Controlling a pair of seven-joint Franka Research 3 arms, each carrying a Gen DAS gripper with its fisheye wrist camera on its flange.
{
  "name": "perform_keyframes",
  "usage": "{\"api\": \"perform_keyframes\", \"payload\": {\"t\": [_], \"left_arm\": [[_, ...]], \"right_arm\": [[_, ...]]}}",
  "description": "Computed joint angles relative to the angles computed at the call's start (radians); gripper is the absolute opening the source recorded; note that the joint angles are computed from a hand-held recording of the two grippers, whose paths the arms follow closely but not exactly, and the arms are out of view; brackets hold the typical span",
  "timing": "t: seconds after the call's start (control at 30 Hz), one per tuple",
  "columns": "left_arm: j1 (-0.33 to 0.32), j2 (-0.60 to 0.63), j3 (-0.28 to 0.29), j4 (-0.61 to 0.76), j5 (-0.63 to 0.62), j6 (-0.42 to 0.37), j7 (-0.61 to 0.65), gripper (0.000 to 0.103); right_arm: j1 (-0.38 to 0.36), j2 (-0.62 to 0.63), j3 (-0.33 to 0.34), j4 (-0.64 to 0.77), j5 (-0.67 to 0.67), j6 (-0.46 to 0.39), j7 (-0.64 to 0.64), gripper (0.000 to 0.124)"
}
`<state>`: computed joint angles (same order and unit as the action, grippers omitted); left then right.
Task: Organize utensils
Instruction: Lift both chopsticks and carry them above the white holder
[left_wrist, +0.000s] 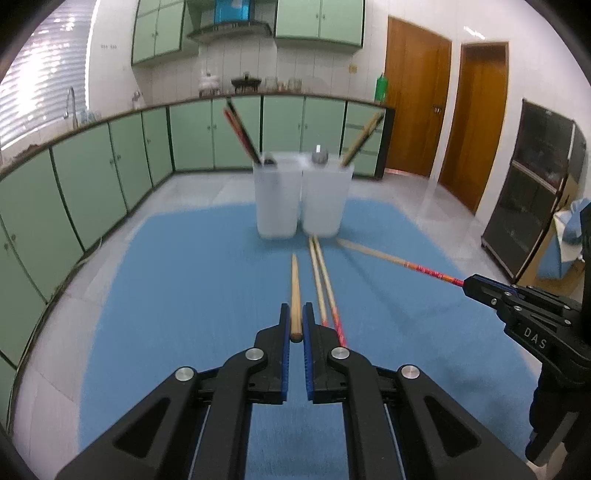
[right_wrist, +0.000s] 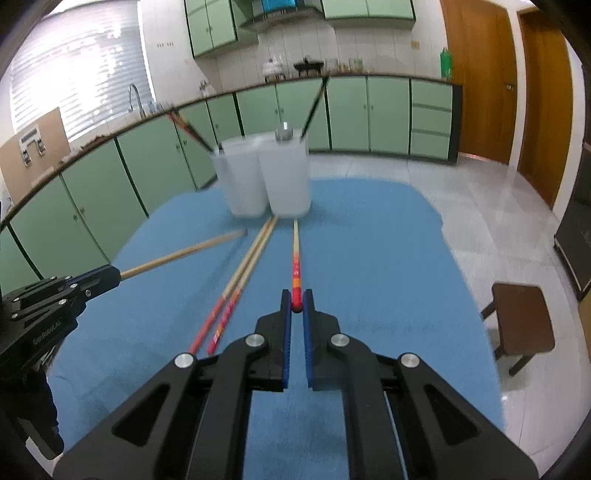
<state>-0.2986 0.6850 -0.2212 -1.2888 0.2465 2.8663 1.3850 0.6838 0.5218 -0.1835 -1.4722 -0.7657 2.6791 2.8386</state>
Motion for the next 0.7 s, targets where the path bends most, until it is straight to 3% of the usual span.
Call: {"api": "perform_keyframes", "payload": {"t": [0.37,0.7], "left_arm": [[0.004,0.059,-0.022,0.181,-0.024,0.009,0.061,0.007],[-0.022,0.208,-0.051,0.478,-0.112,-0.114,0.187,0.007]], "right_arm": [[-0.017,-0.003,-0.011,0.118,-0.052,0.011,-0.039,0.005],[-0.067,0.073,0.011,0.300,0.106,-0.016,-0.226,0.005]]}}
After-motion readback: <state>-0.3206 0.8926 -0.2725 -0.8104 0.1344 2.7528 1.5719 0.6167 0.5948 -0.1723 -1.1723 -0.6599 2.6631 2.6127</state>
